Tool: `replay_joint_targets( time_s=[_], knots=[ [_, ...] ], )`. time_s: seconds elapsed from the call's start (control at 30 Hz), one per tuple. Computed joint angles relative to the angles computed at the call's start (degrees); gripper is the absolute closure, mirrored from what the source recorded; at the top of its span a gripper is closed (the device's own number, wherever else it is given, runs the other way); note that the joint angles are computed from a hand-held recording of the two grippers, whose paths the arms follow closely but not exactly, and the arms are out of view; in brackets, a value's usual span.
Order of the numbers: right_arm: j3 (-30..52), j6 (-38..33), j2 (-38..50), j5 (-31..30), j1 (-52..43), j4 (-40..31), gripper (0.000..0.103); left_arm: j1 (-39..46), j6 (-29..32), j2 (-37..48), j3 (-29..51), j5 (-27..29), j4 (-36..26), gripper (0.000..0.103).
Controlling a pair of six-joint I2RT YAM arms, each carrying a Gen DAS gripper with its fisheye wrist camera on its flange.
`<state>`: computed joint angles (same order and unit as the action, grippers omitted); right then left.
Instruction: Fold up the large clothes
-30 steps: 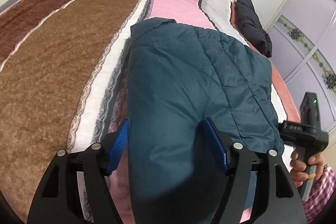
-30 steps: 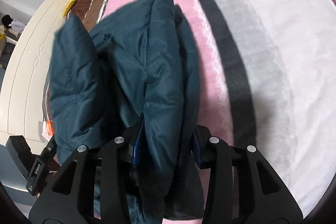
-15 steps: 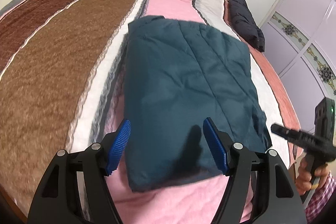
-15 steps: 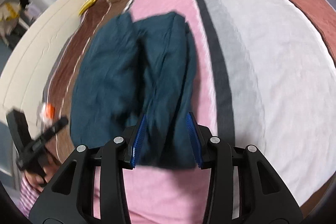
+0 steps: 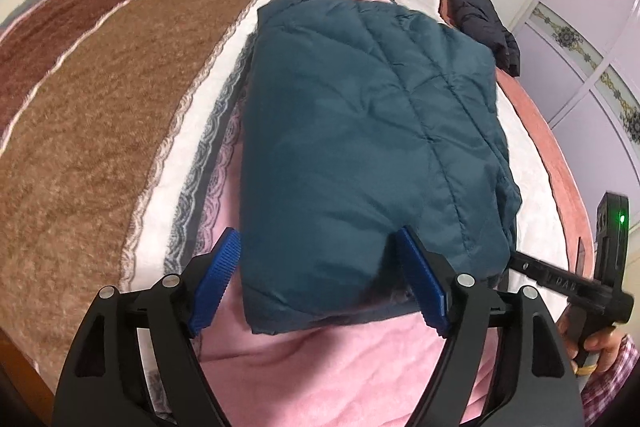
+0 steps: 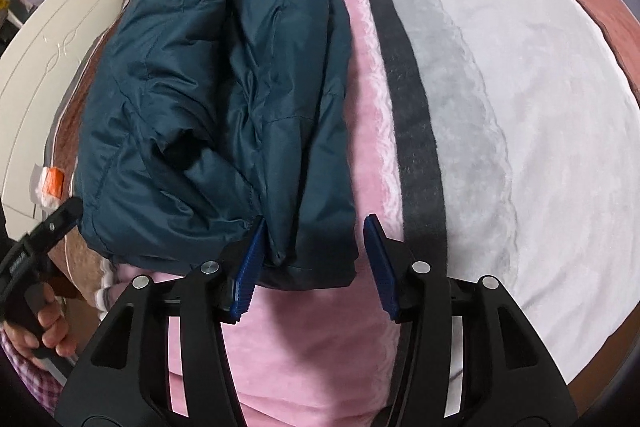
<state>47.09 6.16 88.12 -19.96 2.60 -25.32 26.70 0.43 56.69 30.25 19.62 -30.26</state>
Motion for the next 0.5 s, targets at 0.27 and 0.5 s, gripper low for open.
replay_joint_targets(
  time_s=[0.27, 0.5],
  knots=[
    [-3.03, -0.46, -12.64, 2.0, -0.07, -1.98, 0.054, -1.92, -0.99, -9.1, 0.8, -2.59, -7.27, 0.026],
    [-9.1, -0.4, -27.2, 9.04, 5.53, -4.52, 0.052, -9.72, -4.96, -18.47, -0.7, -11.58, -12.87, 0.026]
  ],
)
